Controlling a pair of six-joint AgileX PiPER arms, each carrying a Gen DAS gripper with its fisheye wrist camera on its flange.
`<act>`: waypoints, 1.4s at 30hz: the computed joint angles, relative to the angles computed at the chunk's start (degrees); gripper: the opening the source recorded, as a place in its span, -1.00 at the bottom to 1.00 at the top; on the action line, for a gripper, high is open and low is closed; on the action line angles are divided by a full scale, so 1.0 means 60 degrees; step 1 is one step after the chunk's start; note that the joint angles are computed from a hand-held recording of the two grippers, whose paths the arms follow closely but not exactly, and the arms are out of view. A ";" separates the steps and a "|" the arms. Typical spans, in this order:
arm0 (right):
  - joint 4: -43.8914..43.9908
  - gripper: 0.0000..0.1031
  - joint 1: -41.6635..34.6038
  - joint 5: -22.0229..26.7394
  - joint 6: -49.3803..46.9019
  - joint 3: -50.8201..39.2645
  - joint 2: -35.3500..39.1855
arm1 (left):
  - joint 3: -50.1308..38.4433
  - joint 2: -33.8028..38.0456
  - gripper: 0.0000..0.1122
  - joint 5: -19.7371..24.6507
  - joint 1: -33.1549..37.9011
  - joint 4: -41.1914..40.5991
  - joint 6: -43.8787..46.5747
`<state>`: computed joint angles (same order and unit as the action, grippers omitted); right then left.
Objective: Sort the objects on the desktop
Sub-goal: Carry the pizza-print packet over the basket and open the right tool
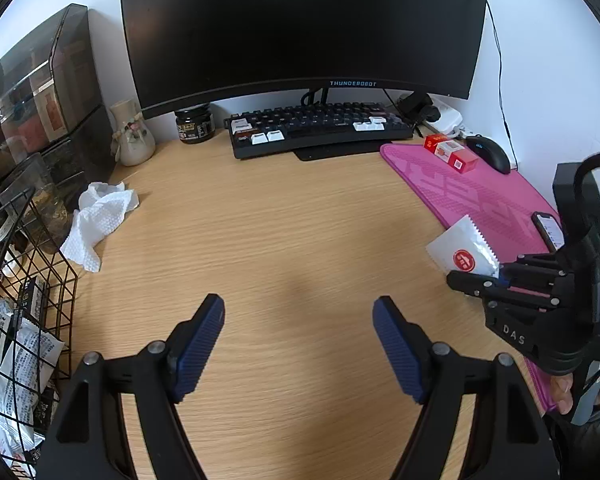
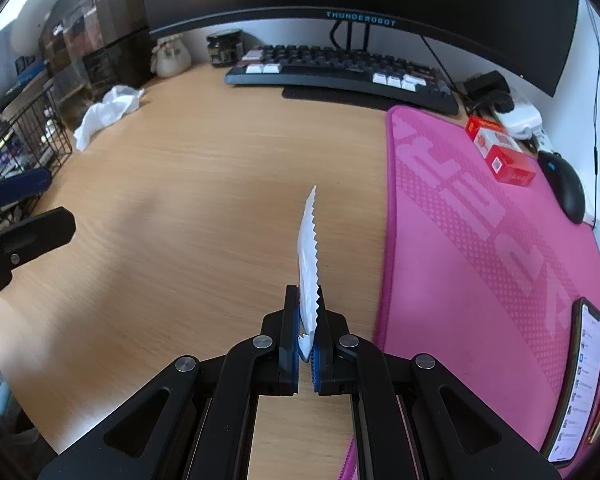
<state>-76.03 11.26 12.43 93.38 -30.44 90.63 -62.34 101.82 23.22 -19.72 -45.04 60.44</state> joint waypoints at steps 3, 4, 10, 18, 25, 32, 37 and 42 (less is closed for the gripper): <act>0.0370 -0.89 0.0084 0.0076 -0.0325 0.0001 -0.0189 | -0.0013 -0.0072 0.41 0.0059 0.0071 -0.0063 0.0080; 0.0609 -0.89 0.0169 0.0166 -0.0531 -0.0018 -0.0288 | -0.0003 -0.0131 0.41 0.0085 0.0096 -0.0102 0.0126; 0.2177 -0.89 0.1198 0.1086 -0.1898 -0.0355 -0.1292 | 0.0314 -0.0963 0.41 0.0268 0.0621 -0.1053 0.1011; 0.2682 -0.89 0.3374 0.2440 -0.2351 -0.2008 -0.1311 | 0.0651 -0.2353 0.41 0.0651 0.2259 -0.2162 0.1960; 0.3168 -0.89 0.4858 0.2782 -0.3512 -0.4476 -0.0024 | 0.0437 -0.2766 0.41 0.1152 0.4354 -0.2631 0.2224; 0.4689 -0.89 0.5994 0.2696 -0.5815 -0.7486 0.1836 | 0.0111 -0.2709 0.41 0.1485 0.6575 -0.2886 0.2295; 0.6201 -0.89 0.6507 0.2604 -0.7658 -0.9367 0.3160 | 0.0025 -0.2601 0.41 0.1759 0.7874 -0.3029 0.2420; 0.7435 -0.89 0.6800 0.2690 -0.9031 -1.0686 0.4197 | 0.0122 -0.2570 0.41 0.1902 0.8709 -0.3176 0.2664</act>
